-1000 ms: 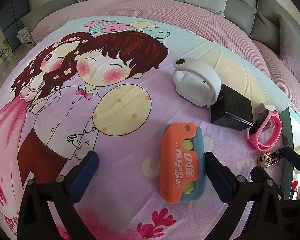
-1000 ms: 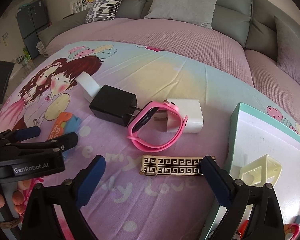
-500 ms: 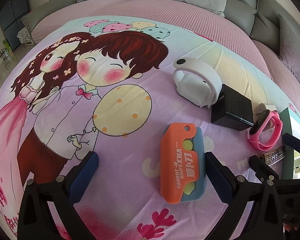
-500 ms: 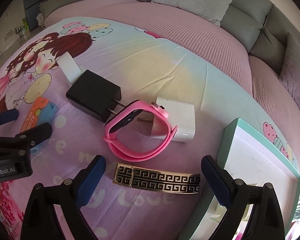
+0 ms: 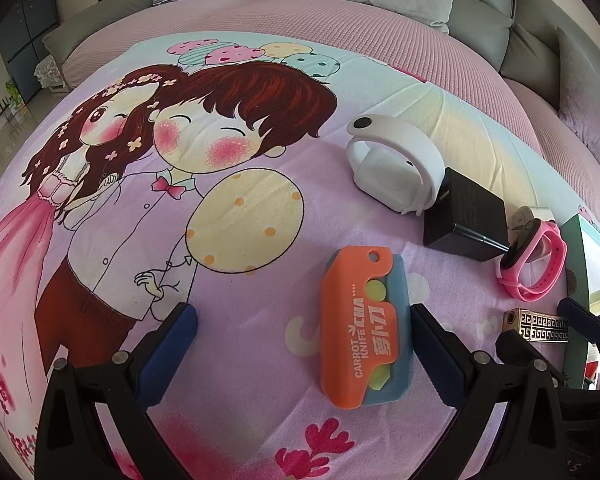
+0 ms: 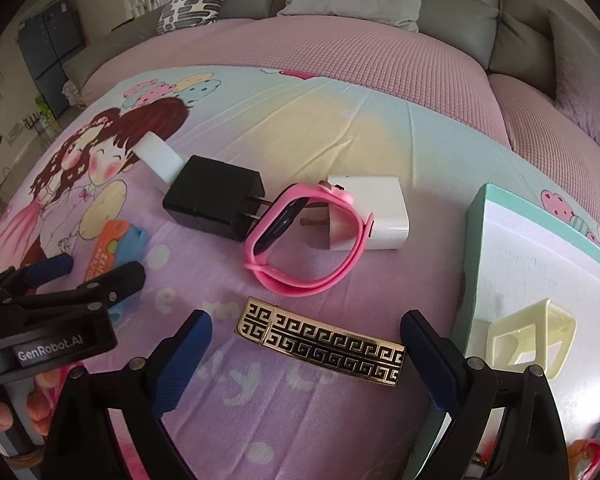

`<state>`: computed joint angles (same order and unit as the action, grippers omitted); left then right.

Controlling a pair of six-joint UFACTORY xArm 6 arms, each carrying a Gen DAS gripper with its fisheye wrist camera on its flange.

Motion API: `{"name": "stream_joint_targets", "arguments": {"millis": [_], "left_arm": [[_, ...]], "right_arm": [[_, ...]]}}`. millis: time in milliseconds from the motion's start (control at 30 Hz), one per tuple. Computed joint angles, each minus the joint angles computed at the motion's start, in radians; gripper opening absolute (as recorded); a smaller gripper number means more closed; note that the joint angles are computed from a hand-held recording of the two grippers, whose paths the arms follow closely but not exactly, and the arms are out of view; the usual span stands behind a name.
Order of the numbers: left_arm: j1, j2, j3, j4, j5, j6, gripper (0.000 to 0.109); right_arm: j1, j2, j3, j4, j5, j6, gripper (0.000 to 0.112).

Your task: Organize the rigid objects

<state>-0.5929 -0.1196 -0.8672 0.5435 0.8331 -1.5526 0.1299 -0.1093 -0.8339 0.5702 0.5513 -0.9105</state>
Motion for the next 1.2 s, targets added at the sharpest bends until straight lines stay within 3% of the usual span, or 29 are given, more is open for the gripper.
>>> {"name": "stream_joint_targets", "arguments": {"millis": [100, 467, 633, 733, 800, 833, 1033, 1200], "left_arm": [[0.0, 0.003, -0.002, 0.001, 0.002, 0.003, 0.103], [-0.003, 0.003, -0.01, 0.016, 0.032, 0.005, 0.097], [0.0, -0.018, 0.003, 0.032, 0.042, -0.001, 0.085], [-0.005, -0.026, 0.003, 0.049, 0.05, -0.009, 0.068], [-0.008, -0.033, 0.005, 0.061, 0.047, -0.022, 0.049], [-0.008, -0.033, 0.005, 0.064, 0.045, -0.026, 0.045], [-0.013, -0.032, 0.0, 0.064, 0.05, -0.03, 0.044], [-0.007, -0.059, 0.025, 0.074, -0.001, -0.059, 0.044]], "right_arm": [[0.012, -0.022, 0.035, -0.04, -0.064, 0.119, 0.089], [0.047, -0.064, 0.133, -0.244, -0.209, 0.408, 0.086], [0.051, -0.068, 0.151, -0.258, -0.237, 0.442, 0.086], [0.051, -0.075, 0.159, -0.264, -0.241, 0.454, 0.086], [0.051, -0.081, 0.165, -0.255, -0.24, 0.451, 0.086], [0.05, -0.085, 0.168, -0.247, -0.24, 0.447, 0.086], [0.046, -0.102, 0.177, -0.22, -0.229, 0.441, 0.085], [0.033, -0.134, 0.188, -0.138, -0.195, 0.39, 0.085]]}}
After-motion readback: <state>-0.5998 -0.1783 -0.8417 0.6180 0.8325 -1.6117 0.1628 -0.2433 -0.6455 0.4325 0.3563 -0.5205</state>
